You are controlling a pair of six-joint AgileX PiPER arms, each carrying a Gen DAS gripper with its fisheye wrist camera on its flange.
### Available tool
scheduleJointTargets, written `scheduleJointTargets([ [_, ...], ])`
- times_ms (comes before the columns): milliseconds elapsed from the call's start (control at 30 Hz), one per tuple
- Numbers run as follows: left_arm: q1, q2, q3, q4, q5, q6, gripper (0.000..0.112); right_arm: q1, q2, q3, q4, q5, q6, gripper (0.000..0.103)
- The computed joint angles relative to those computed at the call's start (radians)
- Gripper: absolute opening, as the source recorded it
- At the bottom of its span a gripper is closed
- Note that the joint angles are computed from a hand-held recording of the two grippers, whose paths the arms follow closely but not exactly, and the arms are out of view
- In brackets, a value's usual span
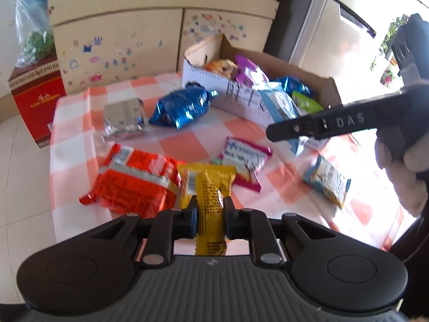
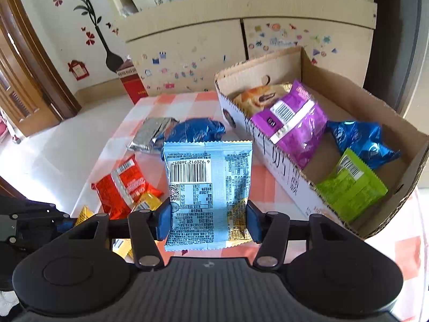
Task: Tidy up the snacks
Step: 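Carry both packets over the cardboard box and open both grippers to drop them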
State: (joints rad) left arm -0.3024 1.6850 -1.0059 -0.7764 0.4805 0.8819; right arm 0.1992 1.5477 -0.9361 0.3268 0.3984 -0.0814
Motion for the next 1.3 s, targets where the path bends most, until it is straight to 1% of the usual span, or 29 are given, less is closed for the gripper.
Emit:
scheduleJointTargets([
  [167, -0.003, 0.0, -0.025, -0.039, -0.014, -0.005, 0.016, -0.008, -0.018, 0.0, 0.01, -0.015, -0.009, 0.061],
  [367, -0.03, 0.024, -0.086, -0.009, -0.029, -0.07, 0.016, -0.018, -0.036, 0.001, 0.021, -0.026, -0.018, 0.061],
  [467, -0.045, 0.044, -0.126, 0.012, -0.034, -0.103, 0.016, -0.019, -0.049, 0.0, -0.028, -0.031, 0.019, 0.061],
  [600, -0.063, 0.072, -0.186, 0.029, -0.033, -0.143, 0.016, -0.042, -0.079, 0.005, -0.036, -0.043, 0.025, 0.061],
  [767, -0.081, 0.107, -0.262, 0.035, -0.018, -0.175, 0.016, -0.095, -0.113, 0.009, -0.001, -0.057, 0.005, 0.061],
  [1033, -0.134, 0.17, -0.383, 0.078, -0.007, -0.282, 0.016, -0.147, -0.14, 0.008, -0.029, -0.063, 0.037, 0.061],
  [1167, -0.162, 0.217, -0.471, 0.084, 0.001, -0.34, 0.016, -0.181, -0.144, 0.002, -0.054, -0.062, 0.072, 0.061],
  [1300, -0.194, 0.269, -0.565, 0.107, 0.008, -0.386, 0.016, -0.21, -0.145, -0.001, -0.11, -0.069, 0.149, 0.061],
])
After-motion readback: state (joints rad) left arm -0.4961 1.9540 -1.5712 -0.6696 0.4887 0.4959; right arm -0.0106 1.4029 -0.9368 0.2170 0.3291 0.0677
